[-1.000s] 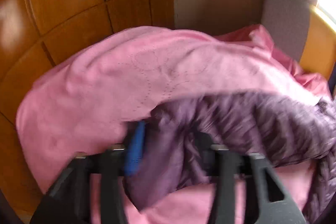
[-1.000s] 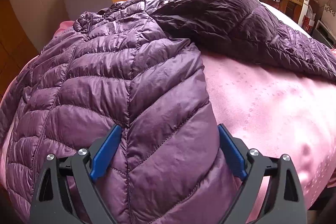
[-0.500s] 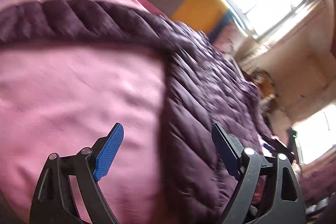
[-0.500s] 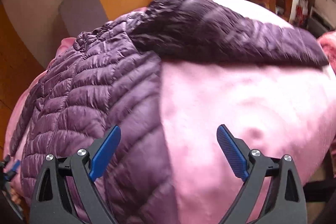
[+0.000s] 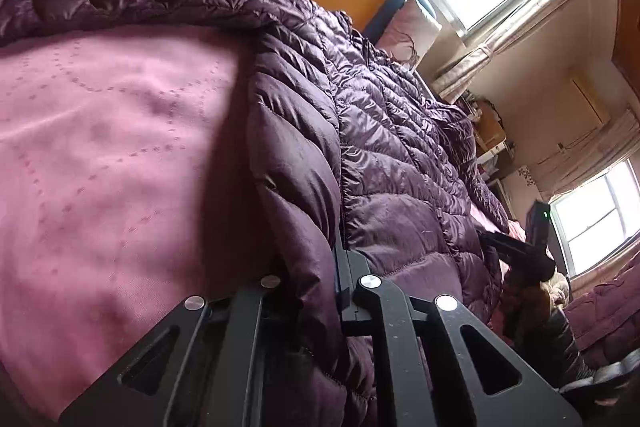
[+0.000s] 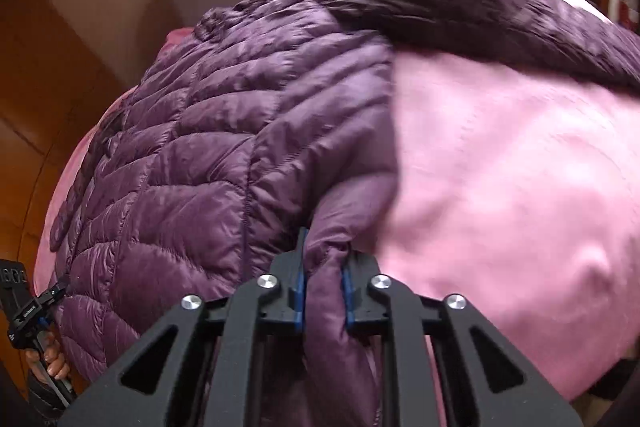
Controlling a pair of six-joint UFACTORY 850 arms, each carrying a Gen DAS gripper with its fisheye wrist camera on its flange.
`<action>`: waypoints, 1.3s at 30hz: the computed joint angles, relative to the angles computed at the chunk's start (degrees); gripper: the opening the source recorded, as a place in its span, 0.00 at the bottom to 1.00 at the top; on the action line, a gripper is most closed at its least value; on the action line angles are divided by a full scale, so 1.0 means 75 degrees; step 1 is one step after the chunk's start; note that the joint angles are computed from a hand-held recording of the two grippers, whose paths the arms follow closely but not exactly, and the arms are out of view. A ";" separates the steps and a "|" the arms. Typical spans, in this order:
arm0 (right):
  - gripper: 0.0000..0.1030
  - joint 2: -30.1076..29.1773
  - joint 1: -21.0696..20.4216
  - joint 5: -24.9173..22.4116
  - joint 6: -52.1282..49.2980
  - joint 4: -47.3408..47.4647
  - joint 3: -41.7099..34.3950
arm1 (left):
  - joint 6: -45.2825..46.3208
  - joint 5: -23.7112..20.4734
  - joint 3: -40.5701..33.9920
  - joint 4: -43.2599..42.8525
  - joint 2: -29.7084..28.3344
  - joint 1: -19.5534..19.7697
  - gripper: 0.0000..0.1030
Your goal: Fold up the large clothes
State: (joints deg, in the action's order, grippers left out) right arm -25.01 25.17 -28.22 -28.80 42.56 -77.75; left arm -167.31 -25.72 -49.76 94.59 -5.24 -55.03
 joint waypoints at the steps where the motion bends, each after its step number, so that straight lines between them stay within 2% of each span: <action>1: 0.10 -0.0143 0.0156 -0.0103 -0.0237 0.0097 -0.0214 | 0.0241 -0.0126 0.0084 -0.0333 0.0137 -0.0104 0.07; 4: 0.09 -0.0436 0.0637 -0.0249 -0.0639 0.0057 -0.0657 | 0.0877 -0.0565 0.0228 -0.1530 0.0338 -0.0455 0.07; 5: 0.09 -0.0462 0.0781 -0.0193 -0.0578 -0.0189 -0.0710 | 0.1256 -0.0743 0.0267 -0.2203 0.0397 -0.0553 0.07; 7: 0.08 -0.0389 0.0929 -0.0068 -0.0626 -0.0533 -0.0643 | 0.1640 -0.0925 0.0174 -0.2791 0.0343 -0.0607 0.07; 11: 0.07 0.0079 0.0537 0.0015 -0.0289 -0.1007 -0.0044 | 0.3160 -0.1290 -0.0388 -0.3931 0.0040 -0.0638 0.08; 13: 0.07 0.0554 0.0206 0.0160 -0.0077 -0.1274 0.0552 | 0.4180 -0.1123 -0.0746 -0.4534 -0.0197 -0.0537 0.08; 15: 0.07 0.0950 -0.0143 0.0086 -0.0468 -0.0826 0.1058 | 0.5064 -0.1110 -0.0968 -0.5114 -0.0327 -0.0512 0.10; 17: 0.08 0.1214 -0.0300 0.0032 -0.0704 -0.0422 0.1403 | 0.5908 -0.1121 -0.1073 -0.5806 -0.0295 -0.0484 0.22; 18: 0.10 0.1227 -0.0298 0.0045 -0.0709 -0.0348 0.1401 | 0.6359 -0.1280 -0.1201 -0.6172 -0.0311 -0.0465 0.25; 20: 0.21 0.1219 -0.0330 0.0058 -0.0957 0.0125 0.1382 | 0.6876 -0.1678 -0.1457 -0.6431 -0.0355 -0.0454 0.39; 22: 0.39 0.1127 -0.0463 0.0066 -0.1135 0.0721 0.1271 | 0.7216 -0.2117 -0.1641 -0.6356 -0.0303 -0.0475 0.45; 23: 0.45 0.1071 -0.0550 0.0111 -0.1079 0.0952 0.1185 | 0.7300 -0.2213 -0.1708 -0.6277 -0.0305 -0.0457 0.49; 24: 0.56 0.1042 -0.0648 0.0235 -0.1006 0.1207 0.1143 | 0.7240 -0.2359 -0.1787 -0.6135 -0.0313 -0.0442 0.51; 27: 0.60 0.0807 -0.1141 0.0715 -0.0534 0.2203 0.0883 | 0.6808 -0.2868 -0.1866 -0.5724 -0.0329 -0.0525 0.59; 29: 0.62 0.0522 -0.1536 0.1017 0.0319 0.2618 0.0617 | 0.6806 -0.2908 -0.1929 -0.5732 -0.0373 -0.0447 0.59; 31: 0.62 0.0180 -0.1886 0.1294 0.1777 0.2379 0.0231 | 0.6751 -0.2955 -0.1834 -0.5945 -0.0284 -0.0378 0.59; 33: 0.59 -0.0138 -0.2083 0.1679 0.3376 0.1490 -0.0136 | 0.6459 -0.3157 -0.1711 -0.6093 -0.0209 -0.0408 0.59; 35: 0.44 -0.0504 -0.2263 0.1888 0.4975 0.0449 -0.0553 | 0.5927 -0.3300 -0.1543 -0.5980 -0.0096 -0.0456 0.59; 36: 0.37 -0.0693 -0.2341 0.1800 0.5775 -0.0165 -0.0817 | 0.5674 -0.3380 -0.1512 -0.5865 -0.0080 -0.0471 0.59; 39: 0.35 -0.1365 -0.2371 0.1267 0.8002 -0.2217 -0.1986 | 0.5461 -0.3396 -0.1723 -0.5401 -0.0277 -0.0455 0.59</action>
State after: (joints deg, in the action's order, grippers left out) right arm -35.25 7.39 -18.72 31.22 25.94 -92.64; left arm -126.36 -51.19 -62.68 54.08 -7.32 -58.44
